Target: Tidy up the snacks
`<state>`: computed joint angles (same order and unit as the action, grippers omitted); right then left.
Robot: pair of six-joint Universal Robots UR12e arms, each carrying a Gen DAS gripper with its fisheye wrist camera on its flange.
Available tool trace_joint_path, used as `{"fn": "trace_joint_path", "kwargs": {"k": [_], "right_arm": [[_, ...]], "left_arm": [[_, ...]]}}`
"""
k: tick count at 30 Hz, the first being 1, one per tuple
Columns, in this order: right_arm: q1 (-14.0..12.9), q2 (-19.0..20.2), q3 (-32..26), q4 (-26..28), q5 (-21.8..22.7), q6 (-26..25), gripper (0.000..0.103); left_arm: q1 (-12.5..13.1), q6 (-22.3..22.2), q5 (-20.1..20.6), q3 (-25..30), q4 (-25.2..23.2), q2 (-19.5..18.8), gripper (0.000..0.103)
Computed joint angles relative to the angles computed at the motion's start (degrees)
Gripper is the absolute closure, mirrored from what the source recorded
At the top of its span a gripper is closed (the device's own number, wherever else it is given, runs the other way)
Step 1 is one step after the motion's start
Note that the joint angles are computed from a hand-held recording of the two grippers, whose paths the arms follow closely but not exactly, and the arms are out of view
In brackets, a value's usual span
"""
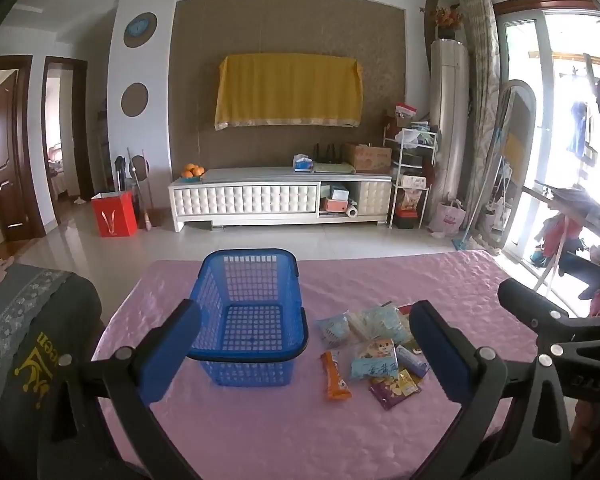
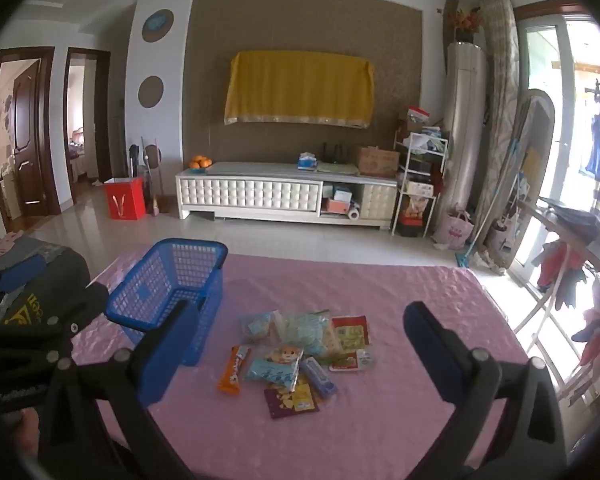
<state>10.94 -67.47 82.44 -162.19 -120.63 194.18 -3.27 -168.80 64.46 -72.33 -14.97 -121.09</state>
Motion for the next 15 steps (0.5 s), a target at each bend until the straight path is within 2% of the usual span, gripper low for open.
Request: {"fn": "trace_joint_path", "kwargs": {"k": [15], "right_arm": [[0.13, -0.09, 0.16, -0.15, -0.05, 0.25, 0.000]], "left_arm": [[-0.04, 0.41, 0.23, -0.33, 0.31, 0.08, 0.000]]}}
